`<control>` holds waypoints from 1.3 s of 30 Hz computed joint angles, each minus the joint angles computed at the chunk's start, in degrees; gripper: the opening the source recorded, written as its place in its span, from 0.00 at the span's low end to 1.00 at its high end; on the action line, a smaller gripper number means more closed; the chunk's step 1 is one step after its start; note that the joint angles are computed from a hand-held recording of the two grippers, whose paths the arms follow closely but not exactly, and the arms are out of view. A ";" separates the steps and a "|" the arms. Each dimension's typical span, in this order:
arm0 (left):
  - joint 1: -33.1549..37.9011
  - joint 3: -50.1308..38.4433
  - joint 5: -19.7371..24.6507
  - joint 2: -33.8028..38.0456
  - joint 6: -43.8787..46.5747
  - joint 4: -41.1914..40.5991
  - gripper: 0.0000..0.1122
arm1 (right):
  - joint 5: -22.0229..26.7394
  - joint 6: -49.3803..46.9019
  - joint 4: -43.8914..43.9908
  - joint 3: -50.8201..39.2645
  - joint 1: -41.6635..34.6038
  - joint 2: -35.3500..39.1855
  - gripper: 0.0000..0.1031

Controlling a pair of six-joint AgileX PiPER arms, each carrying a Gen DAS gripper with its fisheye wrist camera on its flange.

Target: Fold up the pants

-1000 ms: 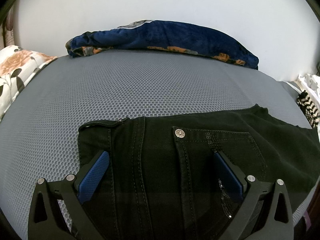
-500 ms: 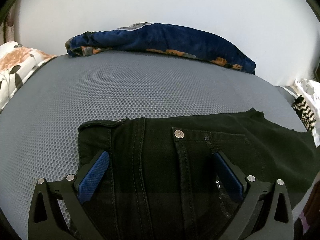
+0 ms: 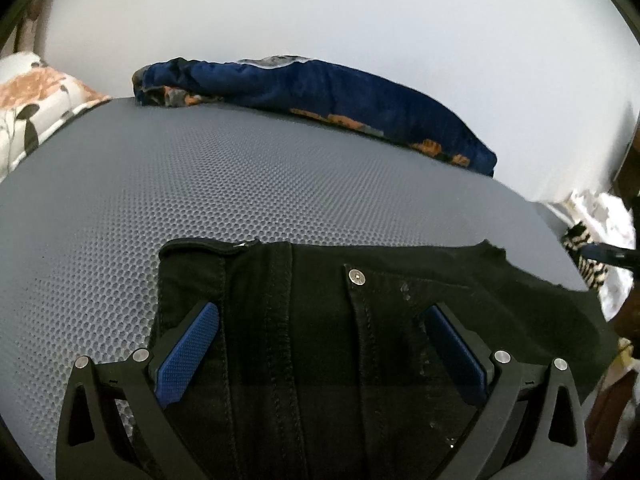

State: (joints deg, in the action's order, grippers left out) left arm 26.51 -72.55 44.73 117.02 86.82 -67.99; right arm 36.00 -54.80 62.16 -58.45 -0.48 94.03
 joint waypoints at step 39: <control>4.71 -2.29 9.82 3.44 -2.85 -4.09 0.91 | 28.66 18.11 -15.17 -65.25 4.07 50.14 0.04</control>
